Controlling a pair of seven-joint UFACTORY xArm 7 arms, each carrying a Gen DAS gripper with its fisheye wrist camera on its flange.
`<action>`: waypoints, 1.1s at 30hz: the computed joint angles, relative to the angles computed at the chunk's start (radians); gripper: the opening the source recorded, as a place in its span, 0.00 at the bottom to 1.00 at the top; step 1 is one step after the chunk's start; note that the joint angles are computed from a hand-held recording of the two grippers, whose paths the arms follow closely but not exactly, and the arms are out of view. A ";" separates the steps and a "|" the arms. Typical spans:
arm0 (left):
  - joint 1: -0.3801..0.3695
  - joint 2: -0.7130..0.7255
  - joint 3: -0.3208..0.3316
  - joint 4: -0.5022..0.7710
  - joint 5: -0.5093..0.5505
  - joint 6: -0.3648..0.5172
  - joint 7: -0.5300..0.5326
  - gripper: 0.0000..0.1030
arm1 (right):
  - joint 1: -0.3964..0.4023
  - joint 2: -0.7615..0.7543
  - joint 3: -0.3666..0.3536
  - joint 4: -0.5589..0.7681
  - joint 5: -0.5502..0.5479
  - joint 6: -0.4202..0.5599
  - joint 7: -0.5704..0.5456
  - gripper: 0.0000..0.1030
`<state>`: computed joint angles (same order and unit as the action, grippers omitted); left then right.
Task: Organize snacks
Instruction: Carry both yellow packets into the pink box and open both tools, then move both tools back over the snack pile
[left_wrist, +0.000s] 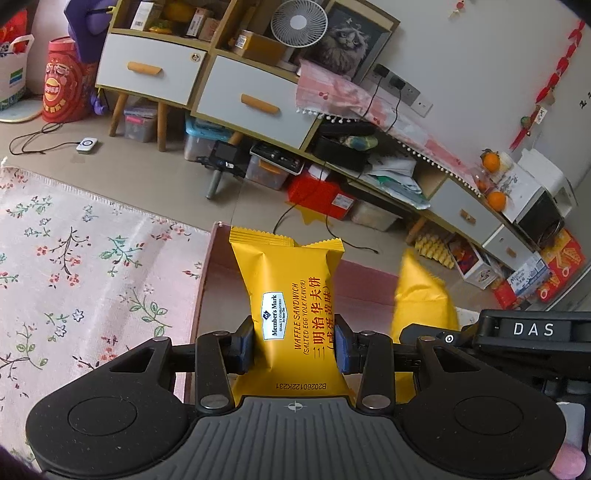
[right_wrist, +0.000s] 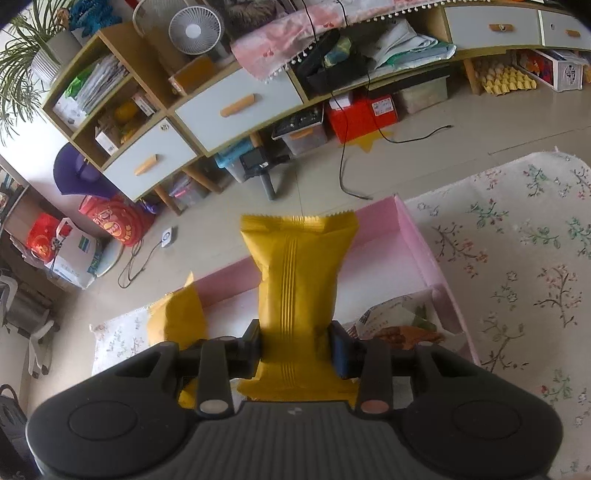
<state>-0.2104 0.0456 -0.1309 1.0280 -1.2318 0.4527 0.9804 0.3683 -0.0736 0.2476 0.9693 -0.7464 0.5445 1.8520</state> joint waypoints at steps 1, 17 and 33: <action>0.001 0.003 0.001 0.001 -0.004 0.001 0.003 0.38 | 0.000 -0.001 0.001 -0.002 -0.003 -0.001 0.006 0.28; -0.034 -0.155 0.033 -0.103 0.162 0.031 -0.093 0.83 | -0.020 -0.175 0.073 -0.082 0.047 0.061 -0.079 0.69; -0.066 -0.443 0.147 -0.311 0.437 0.041 -0.272 0.93 | -0.050 -0.368 0.274 -0.172 0.058 0.142 -0.096 0.88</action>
<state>-0.2761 -0.3974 0.0161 0.7167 -0.7948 0.4933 0.7087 0.3181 -0.4419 0.5218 0.7974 -0.6888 0.6868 1.7561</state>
